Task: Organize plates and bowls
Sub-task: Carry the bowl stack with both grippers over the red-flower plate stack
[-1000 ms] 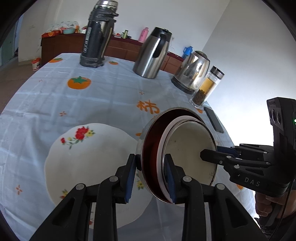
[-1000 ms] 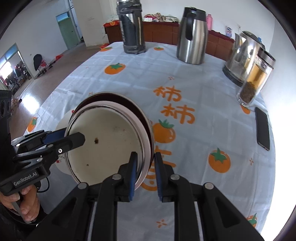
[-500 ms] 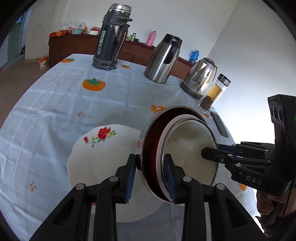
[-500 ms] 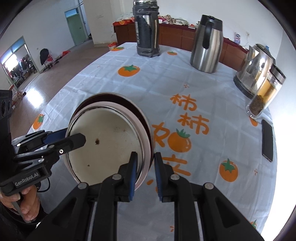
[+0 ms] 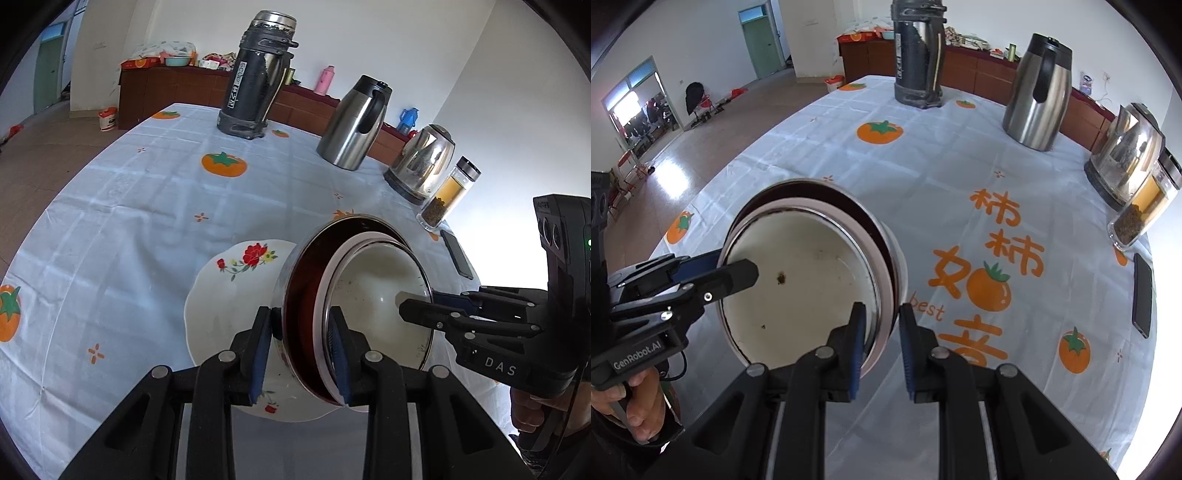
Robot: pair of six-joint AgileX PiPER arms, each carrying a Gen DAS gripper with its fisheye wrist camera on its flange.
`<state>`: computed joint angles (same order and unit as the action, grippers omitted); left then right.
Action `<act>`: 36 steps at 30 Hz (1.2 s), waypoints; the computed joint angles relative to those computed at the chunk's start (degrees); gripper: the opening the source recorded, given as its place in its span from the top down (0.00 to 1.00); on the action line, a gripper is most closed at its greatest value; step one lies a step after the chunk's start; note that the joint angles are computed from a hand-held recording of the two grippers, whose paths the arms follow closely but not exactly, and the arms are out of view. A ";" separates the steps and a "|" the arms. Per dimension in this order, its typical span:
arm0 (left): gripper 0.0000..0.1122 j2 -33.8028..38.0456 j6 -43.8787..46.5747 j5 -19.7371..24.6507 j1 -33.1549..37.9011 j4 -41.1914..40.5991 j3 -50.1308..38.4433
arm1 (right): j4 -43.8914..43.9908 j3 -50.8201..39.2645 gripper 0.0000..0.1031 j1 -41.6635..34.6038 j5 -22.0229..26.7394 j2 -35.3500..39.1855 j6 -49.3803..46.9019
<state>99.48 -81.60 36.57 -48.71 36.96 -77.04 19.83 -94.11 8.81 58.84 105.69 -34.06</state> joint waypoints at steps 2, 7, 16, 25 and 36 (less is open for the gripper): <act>0.71 -0.36 -0.38 0.06 -0.08 0.22 0.43 | 0.06 0.34 0.82 0.11 -0.06 -0.19 -0.12; 0.71 -0.77 -0.88 0.44 -0.20 0.80 0.86 | -0.28 0.43 0.82 0.52 -0.07 -0.41 -0.16; 0.71 -1.64 -1.42 0.61 -0.09 0.54 1.98 | -0.87 0.48 0.82 1.44 0.09 -0.31 0.08; 0.71 -2.81 -2.47 0.47 0.18 0.91 3.53 | -2.56 0.49 0.82 3.17 -0.06 -0.62 1.08; 0.71 -3.05 -0.73 -0.54 1.04 -1.25 4.39 | -4.81 -1.30 0.82 4.45 1.26 0.51 2.66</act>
<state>96.42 -82.32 36.03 -47.67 35.71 -72.66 15.01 -95.41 13.26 60.09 106.20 -31.40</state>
